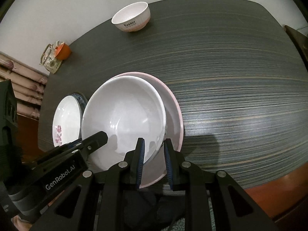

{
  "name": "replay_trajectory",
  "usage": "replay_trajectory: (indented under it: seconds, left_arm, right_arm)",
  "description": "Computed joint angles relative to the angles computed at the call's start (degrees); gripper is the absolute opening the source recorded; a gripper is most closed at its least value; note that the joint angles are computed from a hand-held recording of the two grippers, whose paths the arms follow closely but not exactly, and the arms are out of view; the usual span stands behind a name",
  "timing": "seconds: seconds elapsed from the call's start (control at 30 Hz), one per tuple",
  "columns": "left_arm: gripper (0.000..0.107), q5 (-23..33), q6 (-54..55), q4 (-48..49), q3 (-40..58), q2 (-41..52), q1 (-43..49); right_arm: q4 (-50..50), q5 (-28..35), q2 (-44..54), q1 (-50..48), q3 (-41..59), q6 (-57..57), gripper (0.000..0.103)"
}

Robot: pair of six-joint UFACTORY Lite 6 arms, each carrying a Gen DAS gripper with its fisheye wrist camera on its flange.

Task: Organize plates and bowls
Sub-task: 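Settle the dolphin bowl inside the pink-rimmed bowl and open both tools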

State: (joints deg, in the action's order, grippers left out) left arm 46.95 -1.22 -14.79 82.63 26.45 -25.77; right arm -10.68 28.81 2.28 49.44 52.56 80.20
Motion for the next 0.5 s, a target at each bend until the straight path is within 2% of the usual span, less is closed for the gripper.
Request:
replay_trajectory:
  seconds: [0.5]
  left_arm:
    - [0.016, 0.28, -2.09, 0.18, 1.48, 2.12, -1.42]
  right_arm:
    - [-1.06, 4.07, 5.52, 0.47, 5.84, -1.3, 0.022]
